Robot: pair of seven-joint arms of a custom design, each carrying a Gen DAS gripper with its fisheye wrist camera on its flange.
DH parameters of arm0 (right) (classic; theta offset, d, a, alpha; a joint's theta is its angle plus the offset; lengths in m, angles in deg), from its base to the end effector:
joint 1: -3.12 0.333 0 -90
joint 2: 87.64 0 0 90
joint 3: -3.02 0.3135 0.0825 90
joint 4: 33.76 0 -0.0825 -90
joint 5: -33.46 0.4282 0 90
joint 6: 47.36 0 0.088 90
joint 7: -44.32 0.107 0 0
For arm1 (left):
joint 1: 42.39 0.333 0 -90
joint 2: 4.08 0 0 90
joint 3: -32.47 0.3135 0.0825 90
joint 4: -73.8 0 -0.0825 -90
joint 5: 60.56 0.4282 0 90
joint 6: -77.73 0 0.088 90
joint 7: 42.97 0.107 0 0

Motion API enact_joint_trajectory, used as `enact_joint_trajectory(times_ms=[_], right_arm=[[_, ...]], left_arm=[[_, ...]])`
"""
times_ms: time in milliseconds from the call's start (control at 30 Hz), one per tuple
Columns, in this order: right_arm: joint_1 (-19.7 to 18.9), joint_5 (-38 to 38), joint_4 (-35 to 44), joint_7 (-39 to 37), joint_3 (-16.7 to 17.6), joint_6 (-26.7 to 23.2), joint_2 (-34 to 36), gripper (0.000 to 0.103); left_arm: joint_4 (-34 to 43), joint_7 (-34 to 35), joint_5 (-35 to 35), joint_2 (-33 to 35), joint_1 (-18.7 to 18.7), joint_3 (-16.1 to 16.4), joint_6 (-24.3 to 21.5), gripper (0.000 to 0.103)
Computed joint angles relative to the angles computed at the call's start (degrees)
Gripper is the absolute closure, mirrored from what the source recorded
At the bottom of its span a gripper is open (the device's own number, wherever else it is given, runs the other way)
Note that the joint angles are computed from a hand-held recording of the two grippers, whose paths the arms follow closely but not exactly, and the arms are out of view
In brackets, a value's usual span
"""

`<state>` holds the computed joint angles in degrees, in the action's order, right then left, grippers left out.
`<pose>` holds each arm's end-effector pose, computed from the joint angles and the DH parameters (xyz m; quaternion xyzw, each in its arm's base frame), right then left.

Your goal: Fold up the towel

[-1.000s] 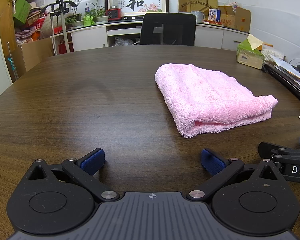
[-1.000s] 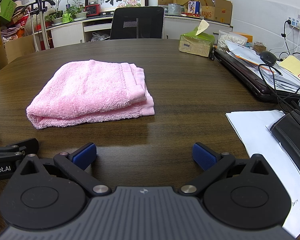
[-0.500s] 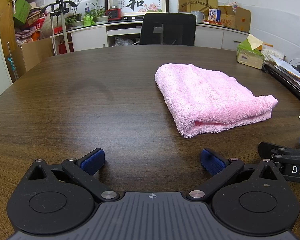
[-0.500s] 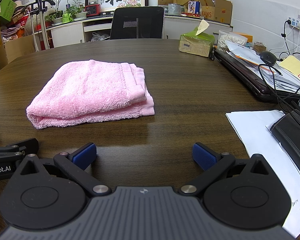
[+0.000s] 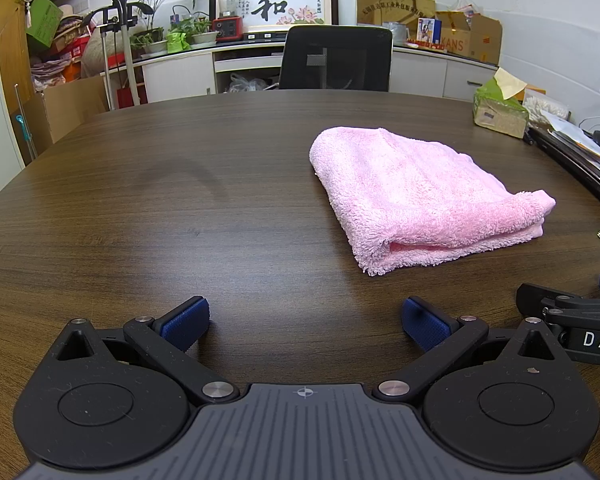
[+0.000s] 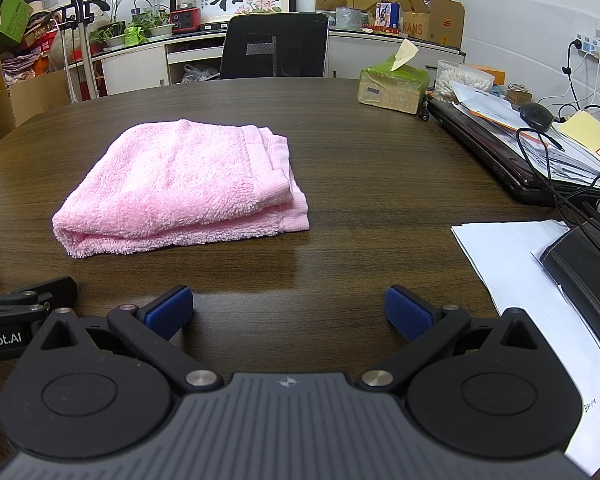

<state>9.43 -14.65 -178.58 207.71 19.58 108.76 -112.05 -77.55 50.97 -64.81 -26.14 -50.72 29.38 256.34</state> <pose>0.4373 0.2166 0.4491 -0.5828 0.7023 -0.3088 0.2679 0.4724 -0.0893 0.4439 -0.5753 0.7036 -0.3176 0.2703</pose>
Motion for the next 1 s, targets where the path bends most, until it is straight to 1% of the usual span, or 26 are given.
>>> enact_joint_trajectory(times_ms=[467,600,800,867,1000], right_arm=[[0.2,0.0,-0.1,0.2,0.1,-0.2,-0.2,0.0],[0.3,0.1,-0.2,0.2,0.1,-0.2,-0.3,0.0],[0.2,0.1,-0.2,0.1,0.1,-0.2,-0.3,0.0],[0.3,0.2,-0.2,0.0,0.0,0.0,-0.2,0.0],[0.3,0.3,-0.2,-0.3,0.0,0.2,-0.3,0.0]], left_arm=[[0.3,0.0,0.0,0.0,0.0,-0.1,-0.4,0.0],[-0.1,1.0,-0.5,-0.2,-1.2,1.1,-0.1,0.0],[-0.2,1.5,-0.9,-0.3,-1.4,1.3,-0.1,0.0],[-0.3,2.7,-1.4,-0.5,-2.8,2.7,-0.1,0.0],[-0.3,8.4,-4.3,-0.8,-8.2,8.5,-0.7,0.0]])
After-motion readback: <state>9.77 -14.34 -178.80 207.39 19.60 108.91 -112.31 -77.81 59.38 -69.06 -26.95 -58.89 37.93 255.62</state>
